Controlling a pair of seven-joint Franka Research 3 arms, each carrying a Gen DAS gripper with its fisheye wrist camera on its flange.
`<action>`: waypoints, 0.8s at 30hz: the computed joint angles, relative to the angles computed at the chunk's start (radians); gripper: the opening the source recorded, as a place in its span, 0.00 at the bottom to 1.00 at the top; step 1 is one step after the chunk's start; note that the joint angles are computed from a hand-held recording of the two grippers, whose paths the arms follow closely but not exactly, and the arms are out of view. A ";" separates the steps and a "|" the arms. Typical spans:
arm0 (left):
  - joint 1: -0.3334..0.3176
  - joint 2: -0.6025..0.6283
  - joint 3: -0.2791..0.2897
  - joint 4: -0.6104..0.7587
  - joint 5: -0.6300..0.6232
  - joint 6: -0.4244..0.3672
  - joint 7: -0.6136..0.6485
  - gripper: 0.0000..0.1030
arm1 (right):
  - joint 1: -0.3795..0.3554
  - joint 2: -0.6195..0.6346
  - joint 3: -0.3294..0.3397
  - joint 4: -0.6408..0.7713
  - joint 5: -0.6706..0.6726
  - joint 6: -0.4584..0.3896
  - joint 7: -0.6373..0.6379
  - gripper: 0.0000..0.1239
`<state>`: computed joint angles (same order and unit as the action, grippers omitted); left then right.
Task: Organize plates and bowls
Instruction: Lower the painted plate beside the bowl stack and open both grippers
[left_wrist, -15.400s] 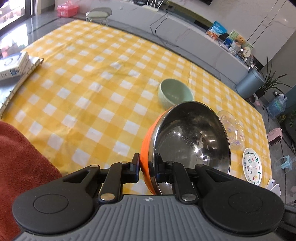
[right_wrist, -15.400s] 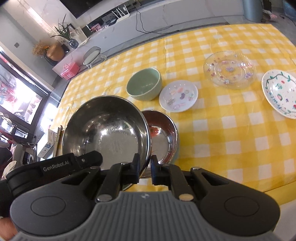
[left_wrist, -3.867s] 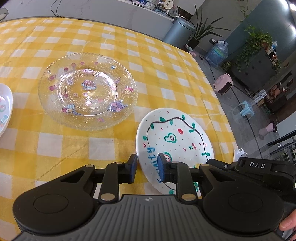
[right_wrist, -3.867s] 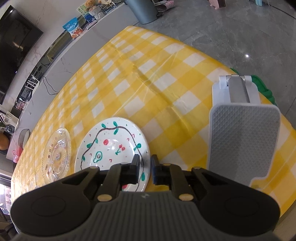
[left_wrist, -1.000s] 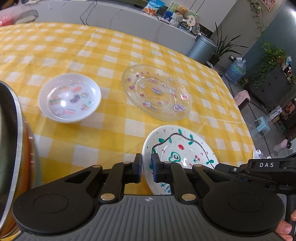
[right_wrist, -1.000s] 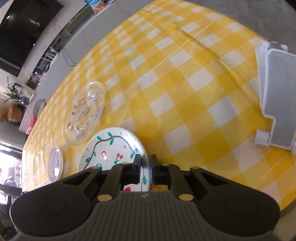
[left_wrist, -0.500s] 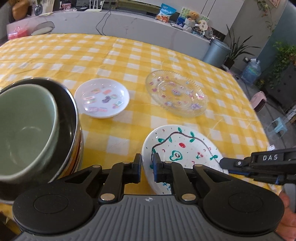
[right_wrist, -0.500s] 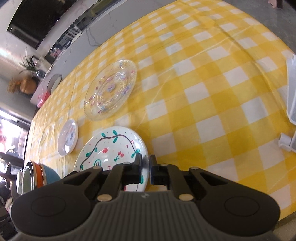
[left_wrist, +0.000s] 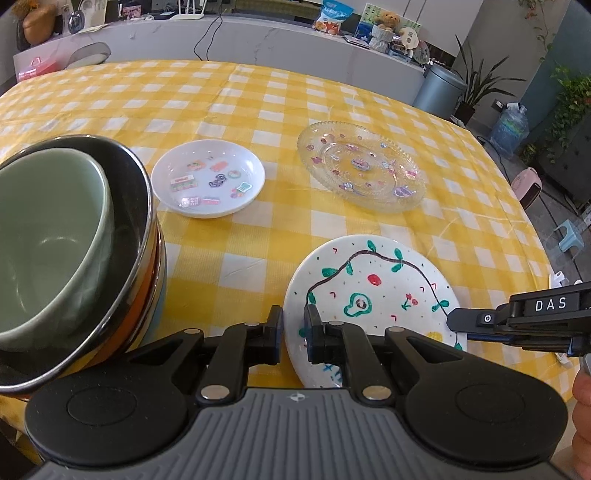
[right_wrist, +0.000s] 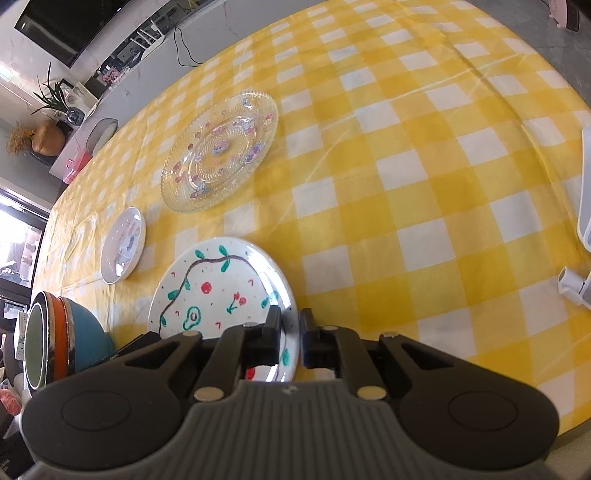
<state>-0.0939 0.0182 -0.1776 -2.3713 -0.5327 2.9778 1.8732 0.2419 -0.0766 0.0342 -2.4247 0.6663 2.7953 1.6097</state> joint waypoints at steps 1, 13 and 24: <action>0.001 0.000 0.000 0.002 -0.005 -0.007 0.011 0.14 | 0.000 0.000 0.000 0.001 0.000 -0.002 -0.002 0.08; -0.047 -0.077 0.025 -0.029 -0.089 0.003 0.109 0.35 | 0.011 -0.021 -0.001 -0.023 0.029 0.078 0.008 0.33; -0.109 -0.232 0.134 -0.053 -0.043 -0.112 0.035 0.43 | 0.062 -0.108 -0.013 -0.086 0.074 0.193 0.033 0.38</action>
<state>-0.2029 -0.2142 -0.0433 -2.4240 -0.5759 2.8656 1.9086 0.3037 -0.1842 0.0210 -2.5103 0.7403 2.9887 1.6429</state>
